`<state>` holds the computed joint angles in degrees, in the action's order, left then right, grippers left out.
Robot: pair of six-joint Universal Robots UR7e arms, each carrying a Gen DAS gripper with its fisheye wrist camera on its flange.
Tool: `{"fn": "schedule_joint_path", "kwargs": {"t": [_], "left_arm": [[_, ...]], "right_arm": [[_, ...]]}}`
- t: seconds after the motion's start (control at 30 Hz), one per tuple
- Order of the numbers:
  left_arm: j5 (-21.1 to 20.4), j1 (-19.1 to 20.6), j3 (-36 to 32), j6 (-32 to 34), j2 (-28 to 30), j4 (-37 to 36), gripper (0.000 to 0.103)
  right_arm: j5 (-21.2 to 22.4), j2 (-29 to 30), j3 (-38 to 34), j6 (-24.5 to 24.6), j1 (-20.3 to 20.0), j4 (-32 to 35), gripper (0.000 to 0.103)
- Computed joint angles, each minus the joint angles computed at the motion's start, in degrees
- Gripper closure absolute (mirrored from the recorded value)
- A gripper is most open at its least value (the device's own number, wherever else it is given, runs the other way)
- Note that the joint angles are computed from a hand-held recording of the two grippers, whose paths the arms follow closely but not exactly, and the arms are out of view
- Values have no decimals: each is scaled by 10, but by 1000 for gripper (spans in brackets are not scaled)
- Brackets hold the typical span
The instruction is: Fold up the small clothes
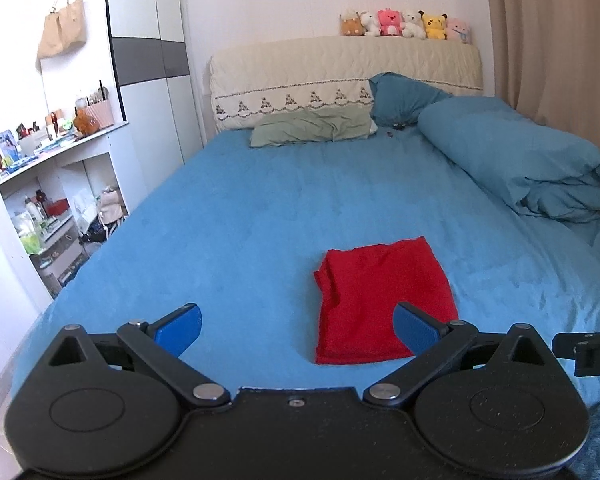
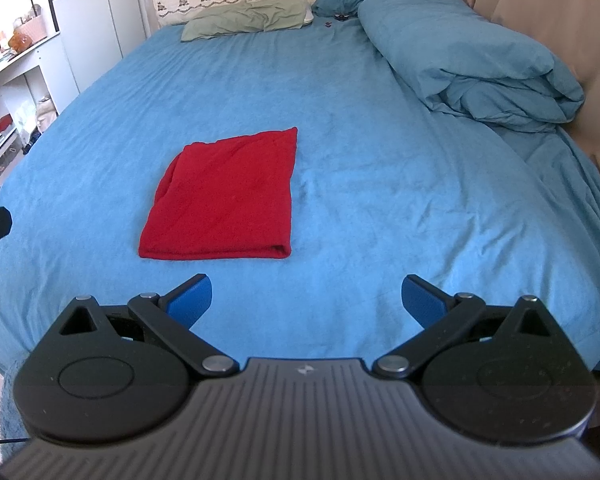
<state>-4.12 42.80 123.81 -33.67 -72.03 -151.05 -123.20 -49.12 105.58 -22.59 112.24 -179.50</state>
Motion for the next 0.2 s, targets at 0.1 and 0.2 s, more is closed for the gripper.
{"fn": "schedule_joint_path", "kwargs": {"t": [0.1,0.2], "left_arm": [[-3,1,3,74,15,-93,0],[-3,2,2,62,12,-78,0]], "right_arm": [[-1,0,1,0,0,-2,0],[0,0,1,1,0,-1,0]]}}
